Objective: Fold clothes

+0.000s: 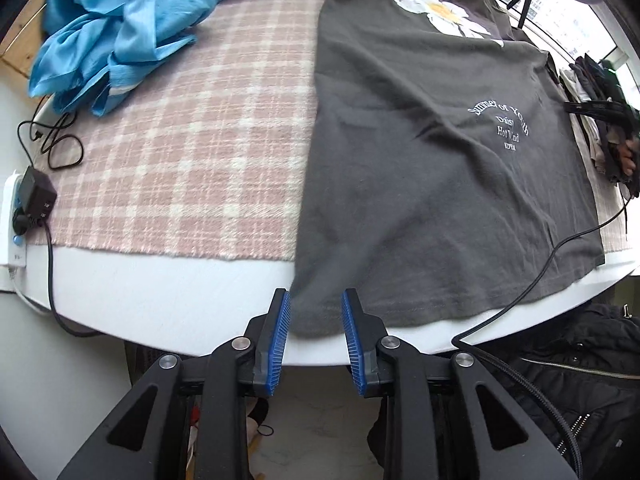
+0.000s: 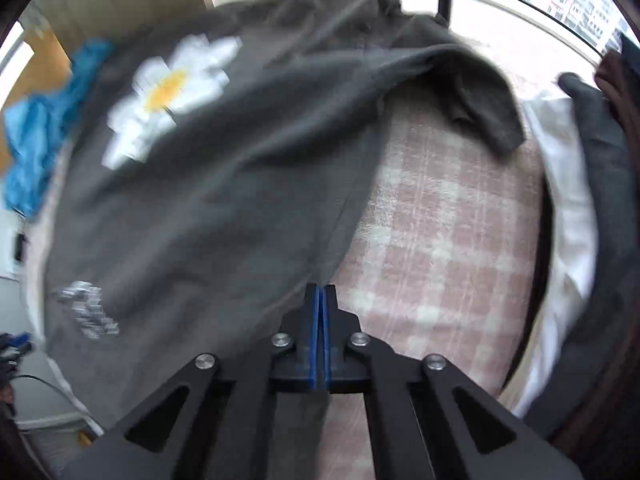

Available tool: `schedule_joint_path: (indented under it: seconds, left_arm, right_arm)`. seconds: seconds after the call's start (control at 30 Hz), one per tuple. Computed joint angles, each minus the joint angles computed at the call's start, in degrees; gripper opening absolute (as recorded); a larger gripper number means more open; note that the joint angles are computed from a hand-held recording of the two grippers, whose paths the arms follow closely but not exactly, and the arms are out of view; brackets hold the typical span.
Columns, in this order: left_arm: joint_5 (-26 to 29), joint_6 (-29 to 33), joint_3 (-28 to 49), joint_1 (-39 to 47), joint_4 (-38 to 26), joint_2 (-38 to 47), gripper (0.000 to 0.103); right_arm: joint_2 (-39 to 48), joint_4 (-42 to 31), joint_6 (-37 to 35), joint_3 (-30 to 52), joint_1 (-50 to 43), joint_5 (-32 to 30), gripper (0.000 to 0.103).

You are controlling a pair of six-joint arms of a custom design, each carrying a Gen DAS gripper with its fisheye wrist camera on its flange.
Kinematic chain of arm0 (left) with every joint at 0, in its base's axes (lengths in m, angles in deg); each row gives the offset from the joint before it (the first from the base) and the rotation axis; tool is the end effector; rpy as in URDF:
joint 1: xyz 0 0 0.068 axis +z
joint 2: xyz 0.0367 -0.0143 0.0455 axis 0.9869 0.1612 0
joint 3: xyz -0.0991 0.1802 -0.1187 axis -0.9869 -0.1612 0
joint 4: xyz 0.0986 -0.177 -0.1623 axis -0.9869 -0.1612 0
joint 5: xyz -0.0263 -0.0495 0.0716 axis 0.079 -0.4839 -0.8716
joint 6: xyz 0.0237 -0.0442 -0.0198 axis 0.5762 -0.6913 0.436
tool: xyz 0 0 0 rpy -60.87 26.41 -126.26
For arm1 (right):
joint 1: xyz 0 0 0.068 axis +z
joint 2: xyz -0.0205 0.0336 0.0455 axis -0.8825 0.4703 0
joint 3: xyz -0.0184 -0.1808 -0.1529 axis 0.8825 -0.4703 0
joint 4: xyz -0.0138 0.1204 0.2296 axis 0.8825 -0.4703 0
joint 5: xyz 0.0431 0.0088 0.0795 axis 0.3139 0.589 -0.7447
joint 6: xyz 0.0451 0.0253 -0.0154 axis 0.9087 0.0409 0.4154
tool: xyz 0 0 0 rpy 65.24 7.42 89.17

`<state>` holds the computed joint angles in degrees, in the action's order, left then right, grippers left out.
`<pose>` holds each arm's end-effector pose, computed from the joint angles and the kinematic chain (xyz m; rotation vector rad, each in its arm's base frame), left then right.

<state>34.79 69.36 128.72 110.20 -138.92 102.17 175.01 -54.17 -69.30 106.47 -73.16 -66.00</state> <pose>0.1775 0.0949 0.1595 -0.1454 2.9685 -0.0954 0.4350 -0.0772 0.1645 -0.3151 2.8855 0.2855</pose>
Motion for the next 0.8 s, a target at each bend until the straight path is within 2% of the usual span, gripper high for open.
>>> schedule_joint_path:
  seconds: [0.1, 0.2, 0.33, 0.47, 0.67, 0.73, 0.8]
  left_arm:
    - [1.6, 8.6, -3.2, 9.8, -1.9, -4.6, 0.029]
    - [3.1, 18.1, -3.5, 20.0, -3.3, -4.3, 0.03]
    - [3.3, 21.2, -2.3, 23.8, -2.4, -0.6, 0.03]
    - [4.3, 23.5, -0.7, 25.7, -2.1, 3.4, 0.033]
    - [3.8, 32.6, -0.3, 29.8, -3.7, 5.0, 0.033]
    - [4.4, 32.8, 0.1, 28.4, -4.6, 5.1, 0.034]
    - [5.3, 27.7, -1.3, 22.1, -4.6, 3.7, 0.034]
  right_arm:
    - [-1.9, -0.8, 0.1, -1.5, -3.5, -3.2, 0.001]
    - [-4.8, 2.7, 0.9, -6.6, -3.0, -1.6, 0.002]
    - [-6.2, 2.9, 2.0, -7.3, -1.4, 1.1, 0.003]
    - [-9.8, -1.2, -0.3, -9.8, -3.6, -1.8, 0.023]
    - [-26.1, -2.1, -6.7, -31.4, -10.9, -4.2, 0.023]
    - [-32.7, -1.6, -8.4, -40.6, -13.9, -4.3, 0.024]
    - [-38.5, -0.3, -9.0, -49.3, -15.2, -3.3, 0.024]
